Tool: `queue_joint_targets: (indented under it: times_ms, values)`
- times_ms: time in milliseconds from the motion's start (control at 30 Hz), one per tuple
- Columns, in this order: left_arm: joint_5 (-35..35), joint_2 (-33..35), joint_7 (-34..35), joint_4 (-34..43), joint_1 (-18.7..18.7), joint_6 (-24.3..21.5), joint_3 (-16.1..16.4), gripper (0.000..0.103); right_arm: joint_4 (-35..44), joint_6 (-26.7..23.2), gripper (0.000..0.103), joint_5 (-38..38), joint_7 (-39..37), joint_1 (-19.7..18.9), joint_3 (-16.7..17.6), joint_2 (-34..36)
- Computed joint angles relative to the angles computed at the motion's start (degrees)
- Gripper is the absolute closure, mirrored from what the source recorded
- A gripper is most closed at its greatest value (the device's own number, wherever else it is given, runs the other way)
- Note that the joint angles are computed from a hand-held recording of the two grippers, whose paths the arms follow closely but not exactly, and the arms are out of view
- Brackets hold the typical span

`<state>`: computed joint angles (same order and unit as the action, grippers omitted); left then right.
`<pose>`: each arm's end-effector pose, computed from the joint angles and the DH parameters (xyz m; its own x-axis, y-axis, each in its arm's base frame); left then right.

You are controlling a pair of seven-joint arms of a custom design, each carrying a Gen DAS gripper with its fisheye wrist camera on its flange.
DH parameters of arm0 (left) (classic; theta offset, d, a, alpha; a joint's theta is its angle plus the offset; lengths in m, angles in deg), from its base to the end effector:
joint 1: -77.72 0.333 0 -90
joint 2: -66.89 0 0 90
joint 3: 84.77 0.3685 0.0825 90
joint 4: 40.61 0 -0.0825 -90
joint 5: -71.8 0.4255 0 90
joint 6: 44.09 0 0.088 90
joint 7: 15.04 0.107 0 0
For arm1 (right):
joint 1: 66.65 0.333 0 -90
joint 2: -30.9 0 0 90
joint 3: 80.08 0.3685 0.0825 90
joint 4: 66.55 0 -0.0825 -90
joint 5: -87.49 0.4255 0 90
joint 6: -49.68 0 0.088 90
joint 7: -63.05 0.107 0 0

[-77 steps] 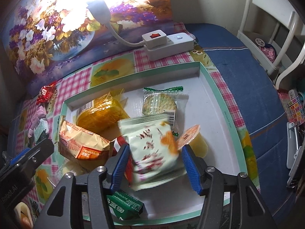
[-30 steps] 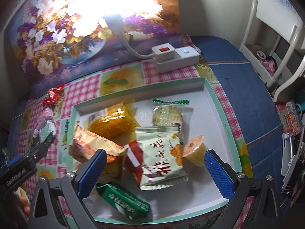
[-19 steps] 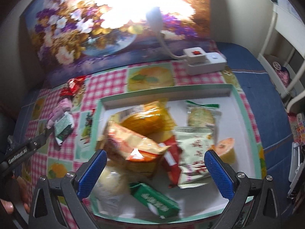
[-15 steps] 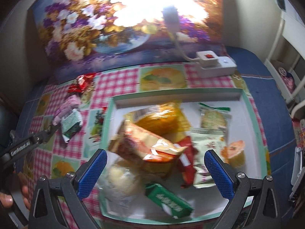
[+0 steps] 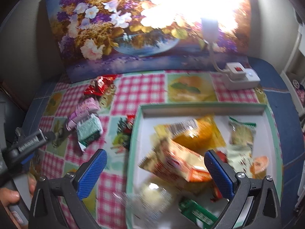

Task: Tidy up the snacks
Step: 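Move both open tools over the pink and green packets on the cloth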

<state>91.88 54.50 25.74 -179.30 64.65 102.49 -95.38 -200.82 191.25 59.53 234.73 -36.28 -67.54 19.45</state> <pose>0.4666 -0.2129 0.4525 0.1783 -0.9838 0.0159 -0.8886 -0.1680 -0.4269 0.3835 0.3633 0.4733 -0.2886 -0.9440 -0.1597 -0.8252 0.3298 -0.4585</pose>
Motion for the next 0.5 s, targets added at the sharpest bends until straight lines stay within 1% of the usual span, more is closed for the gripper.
queue_joint_targets:
  times_ms: [100,200,333,433,500]
  values:
    - [-2.01,1.54,1.91,0.23,-0.25,1.16,0.72,0.0,2.04,1.19,0.0,-2.0,-0.15,-0.33,0.13,2.31]
    - [-2.82,2.68,2.39,0.49,0.27,2.05,0.91,0.0,4.31,2.62,0.0,-4.08,-0.49,-0.38,0.16,5.07]
    - [-2.48,3.33,1.59,0.38,1.63,3.37,1.21,0.0,6.92,4.55,0.0,-5.9,-0.94,-0.17,-0.11,8.71]
    - [-1.55,3.67,0.31,0.09,2.87,4.48,1.51,0.0,8.2,6.89,0.0,-7.09,-1.1,-0.02,-0.56,11.16]
    - [-0.97,4.03,-0.38,-0.14,3.67,4.85,1.78,0.0,9.09,7.41,0.0,-7.22,-1.42,0.14,-0.81,12.68]
